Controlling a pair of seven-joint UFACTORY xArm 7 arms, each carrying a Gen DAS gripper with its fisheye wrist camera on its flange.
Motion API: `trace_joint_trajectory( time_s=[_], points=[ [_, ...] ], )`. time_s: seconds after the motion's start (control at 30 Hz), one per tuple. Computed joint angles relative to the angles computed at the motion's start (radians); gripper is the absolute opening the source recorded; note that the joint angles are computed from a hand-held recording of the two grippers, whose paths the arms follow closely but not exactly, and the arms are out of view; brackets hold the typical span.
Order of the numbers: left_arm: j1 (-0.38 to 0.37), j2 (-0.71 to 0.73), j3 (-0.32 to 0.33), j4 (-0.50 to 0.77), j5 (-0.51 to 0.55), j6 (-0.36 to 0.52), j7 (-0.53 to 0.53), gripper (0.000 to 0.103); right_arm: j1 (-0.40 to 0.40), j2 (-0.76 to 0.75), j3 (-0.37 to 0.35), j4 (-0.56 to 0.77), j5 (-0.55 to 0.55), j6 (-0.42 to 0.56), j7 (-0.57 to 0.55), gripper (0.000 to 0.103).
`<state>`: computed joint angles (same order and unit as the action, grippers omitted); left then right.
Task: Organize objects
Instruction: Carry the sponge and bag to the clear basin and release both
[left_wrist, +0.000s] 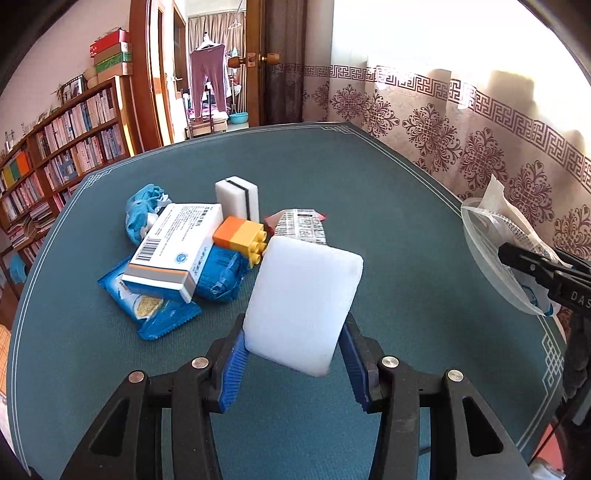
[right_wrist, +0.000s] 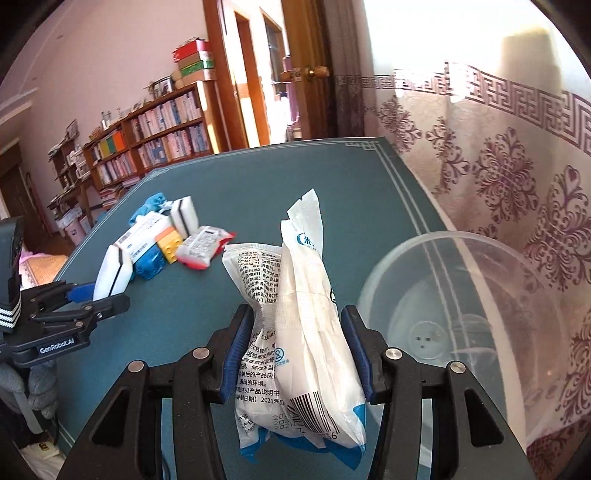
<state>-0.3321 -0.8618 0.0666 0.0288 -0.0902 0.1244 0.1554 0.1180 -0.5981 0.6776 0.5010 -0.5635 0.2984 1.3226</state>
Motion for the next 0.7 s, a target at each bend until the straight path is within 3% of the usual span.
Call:
trace_joint_trajectory(
  time_s=[0.3,0.47,0.7],
  points=[
    [-0.122,0.127,-0.063,0.073,0.006,-0.055,-0.062,0.05,0.046,-0.18,-0.063,-0.101,0.048,0.262,0.036,0.051],
    [-0.196,0.204,-0.071,0.125,0.007,-0.078,-0.082,0.05,0.061,-0.206,-0.096,-0.13,0.043,0.347,0.048,0.051],
    [-0.291,0.298,-0.063,0.192,0.005,-0.104,-0.081,0.051,0.072,-0.213,-0.128,-0.157,0.016,0.392,0.059,0.051]
  ],
)
